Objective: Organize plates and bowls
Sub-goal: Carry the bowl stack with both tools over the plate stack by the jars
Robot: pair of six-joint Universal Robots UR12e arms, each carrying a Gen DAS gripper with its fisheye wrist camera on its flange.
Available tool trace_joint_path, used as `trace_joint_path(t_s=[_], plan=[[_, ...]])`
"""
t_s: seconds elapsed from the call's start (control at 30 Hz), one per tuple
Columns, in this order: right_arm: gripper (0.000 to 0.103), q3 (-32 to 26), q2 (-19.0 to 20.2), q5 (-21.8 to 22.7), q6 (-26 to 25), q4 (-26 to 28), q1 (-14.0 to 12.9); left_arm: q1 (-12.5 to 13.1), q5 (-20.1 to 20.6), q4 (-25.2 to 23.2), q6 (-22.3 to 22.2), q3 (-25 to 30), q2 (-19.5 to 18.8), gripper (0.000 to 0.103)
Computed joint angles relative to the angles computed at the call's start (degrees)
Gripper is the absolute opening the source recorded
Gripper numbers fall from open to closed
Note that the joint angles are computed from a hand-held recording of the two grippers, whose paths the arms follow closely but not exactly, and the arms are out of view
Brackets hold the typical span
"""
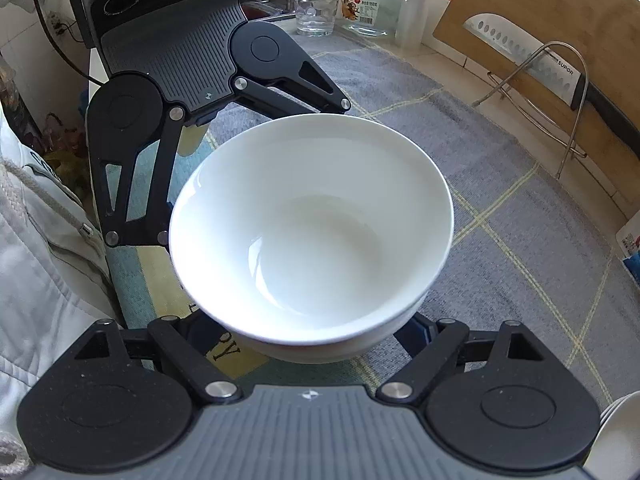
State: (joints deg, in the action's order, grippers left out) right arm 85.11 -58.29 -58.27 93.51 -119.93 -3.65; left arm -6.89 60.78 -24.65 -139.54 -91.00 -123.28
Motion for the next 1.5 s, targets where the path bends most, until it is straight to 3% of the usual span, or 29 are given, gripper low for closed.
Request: trace_joint_path(t_s=[0.37, 0.83, 1.17, 1.5], plan=[[0.090, -0.41, -0.10, -0.57, 0.48, 0.84, 0.06, -0.51, 1.20, -0.34, -1.12, 0.37, 0.05, 0.085], [0.090, -6.51, 1.57, 0.62, -7.75, 9.47, -2.30, -4.05, 6.23, 1.30, -8.97, 3.89, -0.97, 0.085], [0.090, -14.08, 4.61, 0.90, -14.63, 16.00, -5.60, -7.17, 9.37, 1.45, -14.22, 12.71, -5.69, 0.085], [0.090, -19.02, 7.05, 1.68, -15.44, 16.33, -8.50, -8.89, 9.59, -1.19, -12.89, 24.09, -11.96, 0.085]])
